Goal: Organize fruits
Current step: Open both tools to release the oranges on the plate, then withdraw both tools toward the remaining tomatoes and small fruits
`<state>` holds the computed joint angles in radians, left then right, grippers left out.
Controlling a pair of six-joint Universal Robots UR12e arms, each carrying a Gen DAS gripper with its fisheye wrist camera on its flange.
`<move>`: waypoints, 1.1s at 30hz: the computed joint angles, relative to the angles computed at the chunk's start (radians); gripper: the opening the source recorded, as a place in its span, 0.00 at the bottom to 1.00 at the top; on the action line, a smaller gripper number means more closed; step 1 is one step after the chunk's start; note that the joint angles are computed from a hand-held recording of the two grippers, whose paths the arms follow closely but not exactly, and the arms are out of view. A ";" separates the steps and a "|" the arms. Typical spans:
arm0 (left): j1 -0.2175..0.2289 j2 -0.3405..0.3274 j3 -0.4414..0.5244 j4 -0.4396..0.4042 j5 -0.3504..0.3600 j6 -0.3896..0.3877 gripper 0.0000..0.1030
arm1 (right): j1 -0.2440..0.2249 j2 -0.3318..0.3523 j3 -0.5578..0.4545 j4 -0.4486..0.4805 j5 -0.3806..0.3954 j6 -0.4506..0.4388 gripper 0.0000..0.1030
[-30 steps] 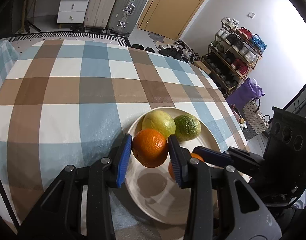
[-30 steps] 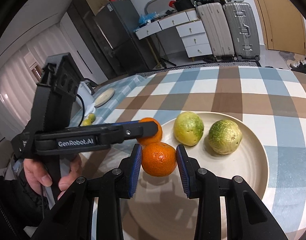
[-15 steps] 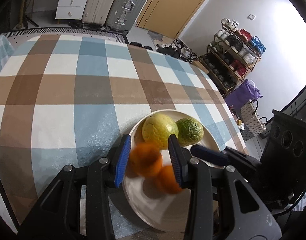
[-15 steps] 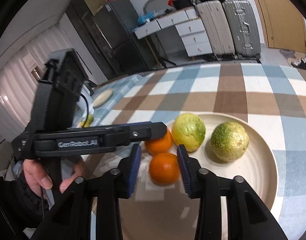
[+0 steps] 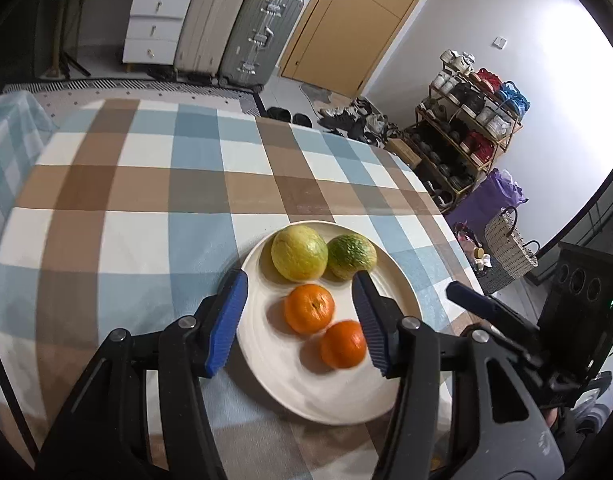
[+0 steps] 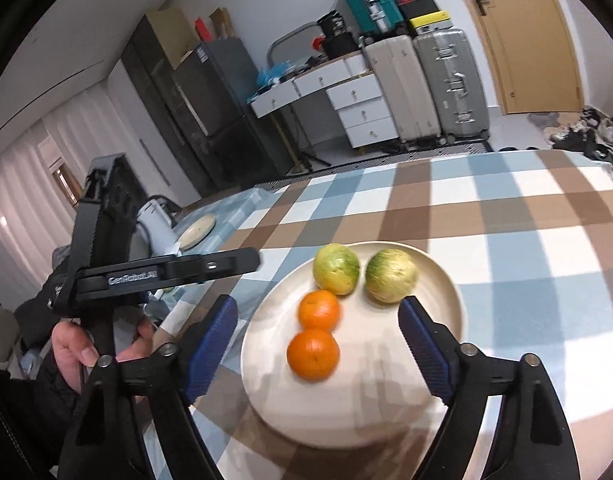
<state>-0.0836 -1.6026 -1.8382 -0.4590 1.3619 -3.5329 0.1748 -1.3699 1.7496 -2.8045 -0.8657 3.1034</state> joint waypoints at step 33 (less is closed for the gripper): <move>-0.265 0.228 -0.171 0.010 0.324 -0.116 0.99 | -0.075 -0.305 0.298 -0.125 -0.030 -0.011 1.00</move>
<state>-0.3482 -1.3743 -2.0090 -0.4491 1.6855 -3.6489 0.1000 -1.6744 2.0479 -2.9294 -0.8952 3.0923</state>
